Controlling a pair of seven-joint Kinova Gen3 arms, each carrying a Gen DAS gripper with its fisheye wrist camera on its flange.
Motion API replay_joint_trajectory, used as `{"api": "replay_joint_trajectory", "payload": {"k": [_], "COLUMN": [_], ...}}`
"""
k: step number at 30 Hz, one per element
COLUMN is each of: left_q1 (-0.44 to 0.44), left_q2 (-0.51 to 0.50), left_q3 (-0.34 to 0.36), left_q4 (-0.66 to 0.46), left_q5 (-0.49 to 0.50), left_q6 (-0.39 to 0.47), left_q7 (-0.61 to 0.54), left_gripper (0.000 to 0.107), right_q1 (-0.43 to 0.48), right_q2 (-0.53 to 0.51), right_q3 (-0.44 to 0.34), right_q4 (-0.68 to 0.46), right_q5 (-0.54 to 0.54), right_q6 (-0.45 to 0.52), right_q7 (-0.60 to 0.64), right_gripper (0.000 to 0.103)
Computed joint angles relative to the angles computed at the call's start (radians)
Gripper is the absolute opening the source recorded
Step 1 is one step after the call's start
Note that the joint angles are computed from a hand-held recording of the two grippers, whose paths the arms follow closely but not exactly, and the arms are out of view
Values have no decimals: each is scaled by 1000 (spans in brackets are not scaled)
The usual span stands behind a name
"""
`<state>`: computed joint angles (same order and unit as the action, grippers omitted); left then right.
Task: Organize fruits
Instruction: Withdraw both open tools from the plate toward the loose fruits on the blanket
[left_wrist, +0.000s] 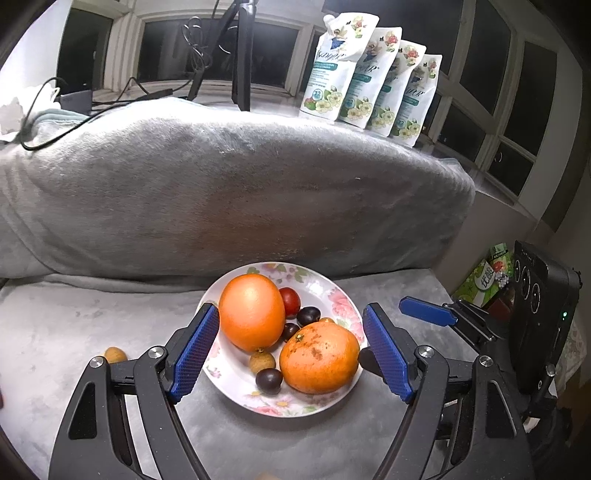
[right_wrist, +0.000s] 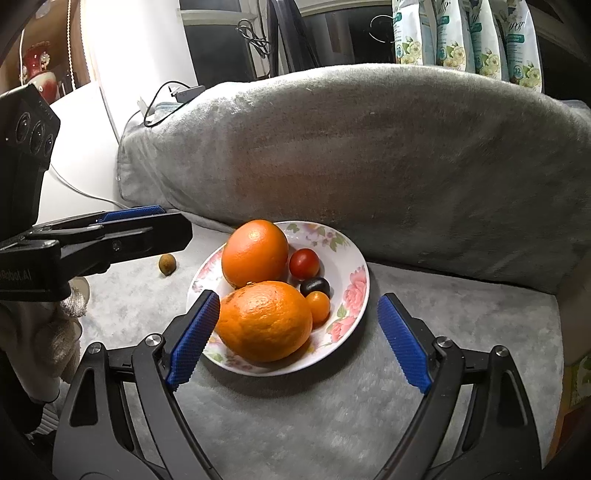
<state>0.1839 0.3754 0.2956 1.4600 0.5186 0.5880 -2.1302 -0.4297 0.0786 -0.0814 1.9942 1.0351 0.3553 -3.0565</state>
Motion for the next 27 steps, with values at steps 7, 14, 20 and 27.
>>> {"api": "replay_joint_trajectory", "payload": {"k": [7,14,20,27], "left_q1": [-32,-74,-105,-142], "left_q2": [-33,-77,-112,-145], "left_q3": [9,10,-4,-40], "left_q4": [36,87,129,170], "left_q5": [40,119,198,289], "left_q6": [-3,-6,2,17], "left_q7": [-45,-119,-202,-291], "left_gripper": [80,80,80,80], "right_q1": [-21,-46,-77,-124], "right_q2": [-13,-20,-21,2], "right_q3": [-26,-62,-87,-103], "right_q4": [-2,-24,-44,-79], "right_q5": [39,46,60,68], "right_q6": [51,120,175,221], "right_q7": [-56,-68,-92,-108], "right_gripper": [90,90,90,90]}}
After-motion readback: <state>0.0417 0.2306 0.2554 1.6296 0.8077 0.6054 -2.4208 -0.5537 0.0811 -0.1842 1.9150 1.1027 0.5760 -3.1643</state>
